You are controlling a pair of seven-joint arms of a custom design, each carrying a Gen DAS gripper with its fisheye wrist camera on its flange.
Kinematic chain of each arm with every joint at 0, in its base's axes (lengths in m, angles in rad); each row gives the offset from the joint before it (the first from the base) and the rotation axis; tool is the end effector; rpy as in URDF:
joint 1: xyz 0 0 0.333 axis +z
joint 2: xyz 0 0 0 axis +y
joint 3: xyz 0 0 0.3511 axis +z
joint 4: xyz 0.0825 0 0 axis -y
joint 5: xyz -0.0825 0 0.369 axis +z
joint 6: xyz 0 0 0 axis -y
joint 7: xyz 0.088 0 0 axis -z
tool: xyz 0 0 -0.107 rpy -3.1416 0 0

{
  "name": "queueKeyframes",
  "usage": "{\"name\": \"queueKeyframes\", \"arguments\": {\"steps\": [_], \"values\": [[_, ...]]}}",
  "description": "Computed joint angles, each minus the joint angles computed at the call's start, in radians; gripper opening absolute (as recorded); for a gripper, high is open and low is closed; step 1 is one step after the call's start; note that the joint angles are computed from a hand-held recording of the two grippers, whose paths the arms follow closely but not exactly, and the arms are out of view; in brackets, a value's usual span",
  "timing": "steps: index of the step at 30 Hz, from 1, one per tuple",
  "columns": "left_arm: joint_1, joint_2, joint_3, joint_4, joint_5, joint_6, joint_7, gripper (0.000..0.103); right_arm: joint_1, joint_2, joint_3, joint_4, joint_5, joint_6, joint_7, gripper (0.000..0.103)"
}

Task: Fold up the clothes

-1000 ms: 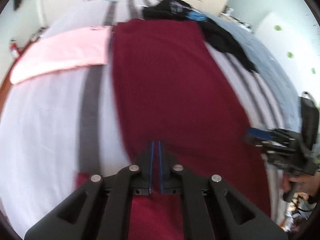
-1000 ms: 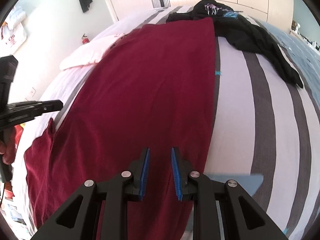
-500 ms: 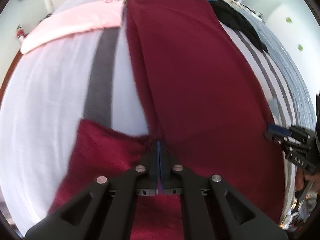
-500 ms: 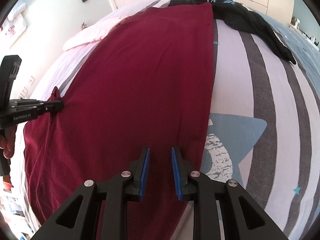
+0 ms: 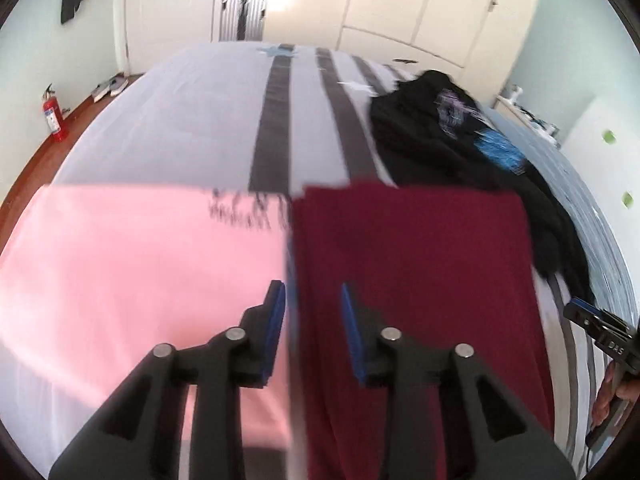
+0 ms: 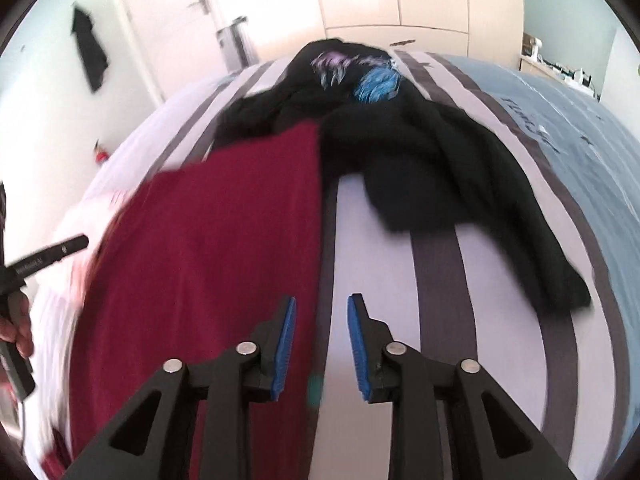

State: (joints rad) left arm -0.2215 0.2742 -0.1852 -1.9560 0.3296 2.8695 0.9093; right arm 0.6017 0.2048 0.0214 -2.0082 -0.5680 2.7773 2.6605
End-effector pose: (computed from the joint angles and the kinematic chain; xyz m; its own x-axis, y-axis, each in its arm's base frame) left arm 0.5929 -0.2637 0.4557 -0.0707 -0.9797 0.1875 -0.8119 -0.0527 -0.5814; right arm 0.4938 0.3830 0.4563 0.0629 -0.9827 -0.1743 -0.8182 0.0493 -0.5728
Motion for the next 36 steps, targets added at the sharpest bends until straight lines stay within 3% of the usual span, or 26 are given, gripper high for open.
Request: {"name": "queueKeyframes", "arguments": {"steps": [4, 6, 7, 12, 17, 19, 23, 25, 27, 31, 36], "values": [[-0.002, 0.145, -0.004, 0.206, 0.003, -0.058, 0.079, 0.027, -0.018, 0.111, -0.014, 0.145, 0.074, -0.018, -0.1, 0.03], [0.005, 0.226, -0.019, 0.335, -0.015, -0.13, 0.151, 0.027, -0.007, 0.161, -0.032, 0.208, 0.092, -0.034, -0.14, 0.03], [-0.017, 0.248, 0.003, 0.375, -0.034, -0.156, 0.183, 0.027, -0.001, 0.181, -0.041, 0.236, 0.102, -0.047, -0.156, 0.03], [0.005, 0.252, -0.016, 0.398, -0.039, -0.187, 0.235, 0.027, 0.001, 0.24, -0.059, 0.296, 0.199, -0.051, -0.22, 0.03], [-0.016, 0.244, 0.008, 0.378, -0.022, -0.198, 0.24, 0.026, -0.007, 0.286, -0.065, 0.348, 0.28, -0.055, -0.305, 0.03], [-0.013, 0.245, 0.007, 0.375, -0.026, -0.199, 0.243, 0.009, -0.012, 0.304, -0.062, 0.371, 0.313, -0.063, -0.342, 0.03], [-0.012, 0.227, 0.01, 0.34, -0.021, -0.176, 0.242, 0.008, -0.016, 0.327, -0.06, 0.404, 0.37, -0.08, -0.39, 0.03], [-0.01, 0.212, 0.013, 0.328, -0.02, -0.161, 0.236, 0.007, 0.001, 0.336, -0.077, 0.422, 0.364, -0.091, -0.403, 0.027], [-0.003, 0.198, 0.009, 0.313, -0.018, -0.142, 0.244, 0.007, 0.014, 0.346, -0.086, 0.445, 0.348, -0.105, -0.426, 0.018], [0.004, 0.191, 0.016, 0.295, -0.01, -0.153, 0.252, 0.007, 0.032, 0.367, -0.1, 0.484, 0.334, -0.113, -0.431, 0.018], [-0.048, 0.237, 0.064, 0.341, 0.062, -0.181, 0.193, 0.008, 0.029, 0.409, -0.099, 0.534, 0.353, -0.15, -0.445, 0.021]]}}
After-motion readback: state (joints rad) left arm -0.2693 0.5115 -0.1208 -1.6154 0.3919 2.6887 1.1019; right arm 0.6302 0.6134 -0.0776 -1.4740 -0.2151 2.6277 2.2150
